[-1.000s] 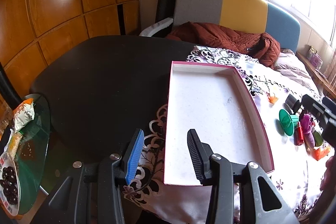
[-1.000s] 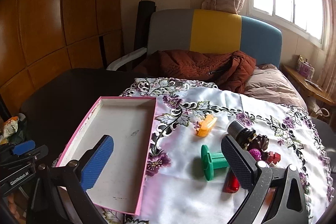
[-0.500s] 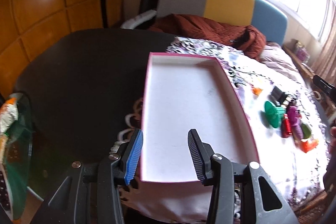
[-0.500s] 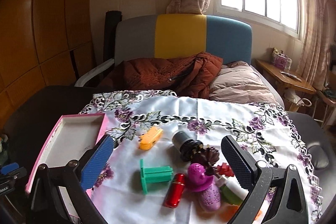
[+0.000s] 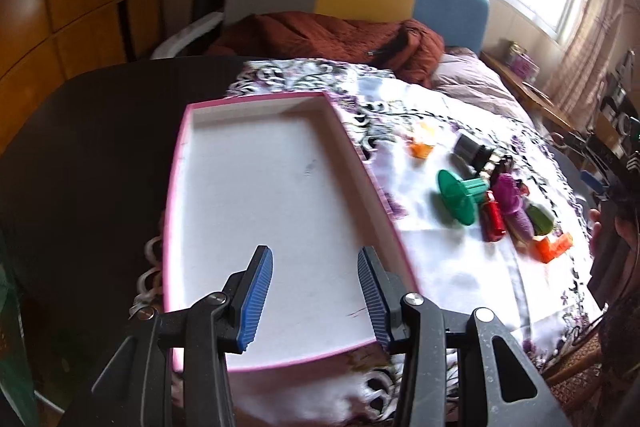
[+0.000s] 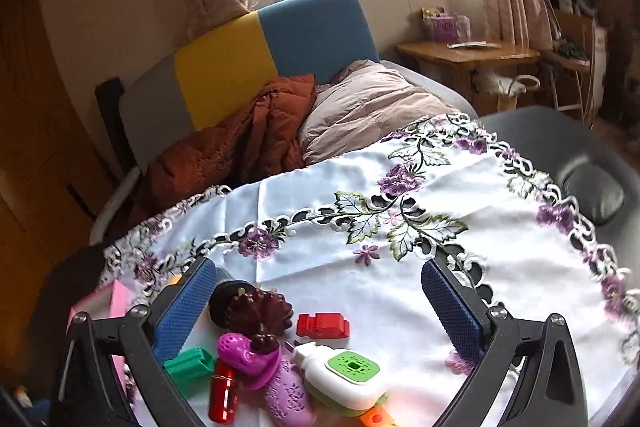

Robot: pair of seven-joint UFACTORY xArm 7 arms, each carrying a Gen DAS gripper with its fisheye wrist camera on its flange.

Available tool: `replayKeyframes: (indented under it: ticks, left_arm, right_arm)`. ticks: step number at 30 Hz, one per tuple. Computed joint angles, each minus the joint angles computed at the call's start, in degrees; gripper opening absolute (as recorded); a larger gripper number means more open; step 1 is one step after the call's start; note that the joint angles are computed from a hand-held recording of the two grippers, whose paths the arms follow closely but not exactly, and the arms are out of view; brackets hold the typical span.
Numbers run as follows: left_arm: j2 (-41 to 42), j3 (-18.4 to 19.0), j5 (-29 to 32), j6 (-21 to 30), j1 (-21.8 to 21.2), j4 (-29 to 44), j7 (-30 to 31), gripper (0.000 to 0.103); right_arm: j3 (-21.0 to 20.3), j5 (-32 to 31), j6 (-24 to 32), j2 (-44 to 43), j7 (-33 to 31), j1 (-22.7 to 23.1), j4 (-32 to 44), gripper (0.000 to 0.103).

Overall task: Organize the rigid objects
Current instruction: 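Move both tools over the toys beside the pink tray, then close the left gripper on the flat orange plastic piece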

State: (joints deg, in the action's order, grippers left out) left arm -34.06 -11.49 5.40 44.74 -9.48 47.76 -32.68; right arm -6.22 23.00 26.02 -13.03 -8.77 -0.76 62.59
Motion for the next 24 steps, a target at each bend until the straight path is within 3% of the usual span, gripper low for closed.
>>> replayKeyframes:
  ticks: [6,11,22,24]
  left_arm:
    - [9.10,0.77,-2.10,-1.01,-2.09,7.44,2.65,0.045]
    - [17.81,0.85,-2.08,-0.68,-3.54,15.29,5.51,0.045]
    - [38.89,2.71,-6.15,0.22,-7.10,34.50,16.22,0.046]
    - [43.12,3.06,-6.33,2.12,-7.45,39.33,16.29,0.054]
  right_arm:
    - [-2.03,6.18,-0.21,-0.20,-0.07,0.52,0.22,0.103]
    - [-3.23,11.59,3.16,0.87,-1.35,0.25,1.81,0.103]
    - [-2.47,13.56,5.00,1.48,-3.50,-0.89,2.70,0.103]
    - [-2.34,13.84,5.25,1.86,-3.73,-1.12,3.05,0.103]
